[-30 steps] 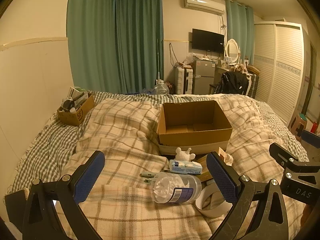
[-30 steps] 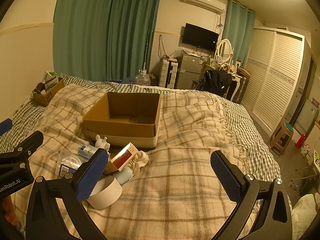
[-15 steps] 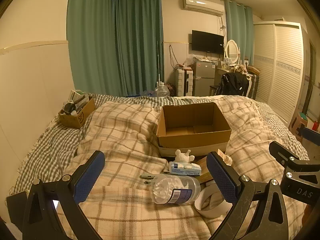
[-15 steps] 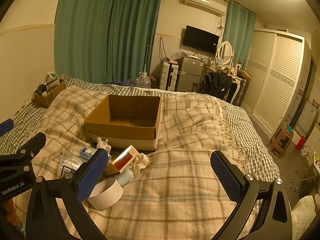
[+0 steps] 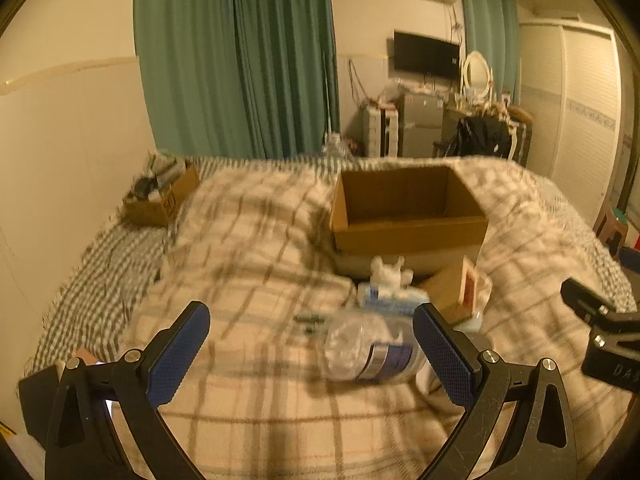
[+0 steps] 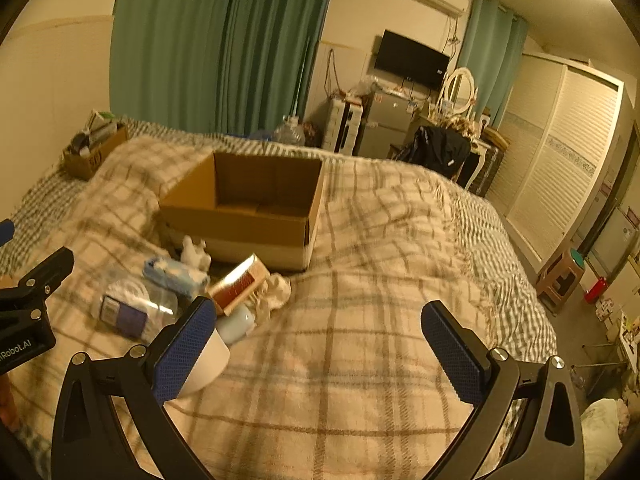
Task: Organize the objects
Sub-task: 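Move the left tool toward the clear plastic jar with blue label, then grasp the clear jar with the left tool while the right tool grasps the white tape roll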
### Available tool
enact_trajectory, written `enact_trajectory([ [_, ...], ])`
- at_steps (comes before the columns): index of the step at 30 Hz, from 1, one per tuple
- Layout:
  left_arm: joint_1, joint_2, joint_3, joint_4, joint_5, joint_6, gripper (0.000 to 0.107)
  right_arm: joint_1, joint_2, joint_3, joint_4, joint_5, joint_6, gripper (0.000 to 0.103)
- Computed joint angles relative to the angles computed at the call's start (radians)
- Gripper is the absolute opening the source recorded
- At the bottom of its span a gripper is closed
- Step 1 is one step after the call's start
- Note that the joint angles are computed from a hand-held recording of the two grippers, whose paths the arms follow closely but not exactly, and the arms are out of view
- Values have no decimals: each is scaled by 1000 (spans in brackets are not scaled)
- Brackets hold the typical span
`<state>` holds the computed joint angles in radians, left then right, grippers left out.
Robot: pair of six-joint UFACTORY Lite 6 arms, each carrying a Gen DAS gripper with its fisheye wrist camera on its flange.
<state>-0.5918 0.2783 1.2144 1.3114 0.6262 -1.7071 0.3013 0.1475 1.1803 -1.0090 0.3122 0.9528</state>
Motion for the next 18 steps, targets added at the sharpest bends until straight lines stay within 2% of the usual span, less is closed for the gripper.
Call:
enact_trajectory([
  [6,22,113,55,-80,-86,77,103,-35,75,18,31,-45,-27,103],
  [11,27,214,160,-172,-110,182,103,-63,131,44,109,-71,-101,103],
  [18,17,475,466,-393,-35,501,103,-100,194,97,362,-96,-350,103],
])
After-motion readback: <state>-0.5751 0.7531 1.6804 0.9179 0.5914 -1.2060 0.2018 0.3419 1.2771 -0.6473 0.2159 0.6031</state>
